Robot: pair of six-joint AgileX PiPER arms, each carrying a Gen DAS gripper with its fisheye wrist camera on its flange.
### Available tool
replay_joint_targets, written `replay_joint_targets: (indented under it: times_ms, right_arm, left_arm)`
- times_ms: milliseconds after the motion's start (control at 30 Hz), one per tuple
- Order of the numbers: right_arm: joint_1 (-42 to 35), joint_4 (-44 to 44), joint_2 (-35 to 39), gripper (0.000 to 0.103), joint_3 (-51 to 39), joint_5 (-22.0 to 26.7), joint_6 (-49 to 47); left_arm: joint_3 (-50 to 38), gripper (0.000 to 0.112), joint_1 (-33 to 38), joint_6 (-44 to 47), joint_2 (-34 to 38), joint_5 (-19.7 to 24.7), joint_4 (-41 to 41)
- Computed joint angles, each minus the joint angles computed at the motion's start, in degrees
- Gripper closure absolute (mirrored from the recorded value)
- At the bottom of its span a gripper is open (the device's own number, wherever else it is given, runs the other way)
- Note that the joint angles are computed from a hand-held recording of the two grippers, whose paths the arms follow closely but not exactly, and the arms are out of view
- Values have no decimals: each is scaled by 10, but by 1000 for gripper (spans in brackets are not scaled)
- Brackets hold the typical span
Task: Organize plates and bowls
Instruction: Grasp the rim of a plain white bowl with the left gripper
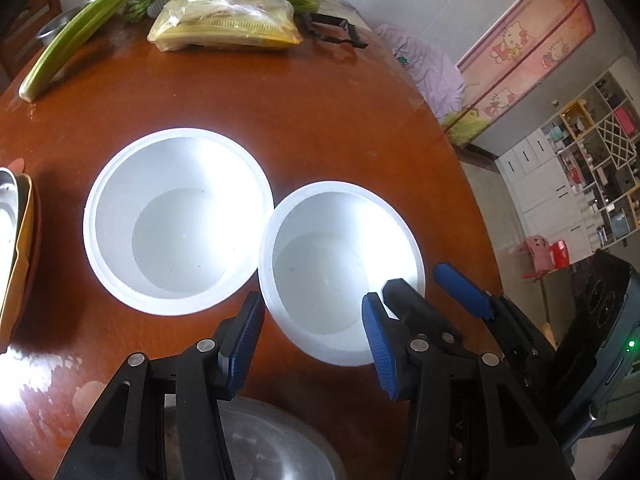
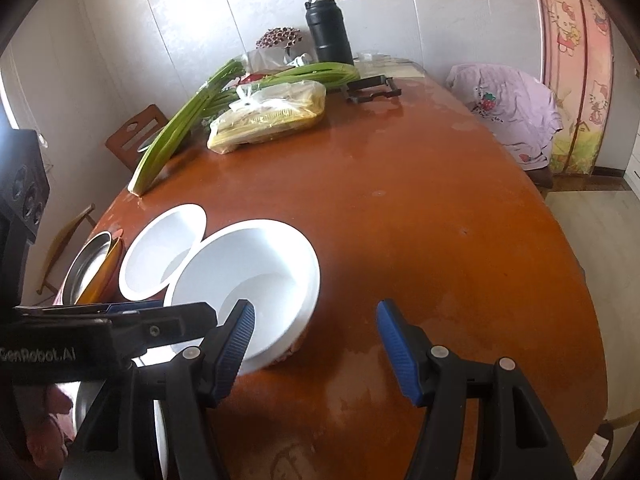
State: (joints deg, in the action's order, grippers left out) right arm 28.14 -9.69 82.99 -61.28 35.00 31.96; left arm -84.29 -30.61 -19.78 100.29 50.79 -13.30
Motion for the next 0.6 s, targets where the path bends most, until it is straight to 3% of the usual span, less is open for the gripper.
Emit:
replay_joint_targets:
  times_ms: [267, 333, 433, 600]
  right_arm:
    - [-1, 34, 42, 49, -25, -7, -53]
    - [-1, 52, 43, 51, -23, -12, -71]
    - [14, 30, 43, 57, -19, -16, -51]
    - [23, 4, 38, 58, -13, -20, -18]
  left_arm:
    - [-9, 63, 7, 0, 15, -3, -4]
    - [-11, 68, 6, 3, 19, -4, -7]
    - [-14, 77, 3, 12, 26, -4, -13]
    - [-17, 77, 3, 28, 26, -2, -19]
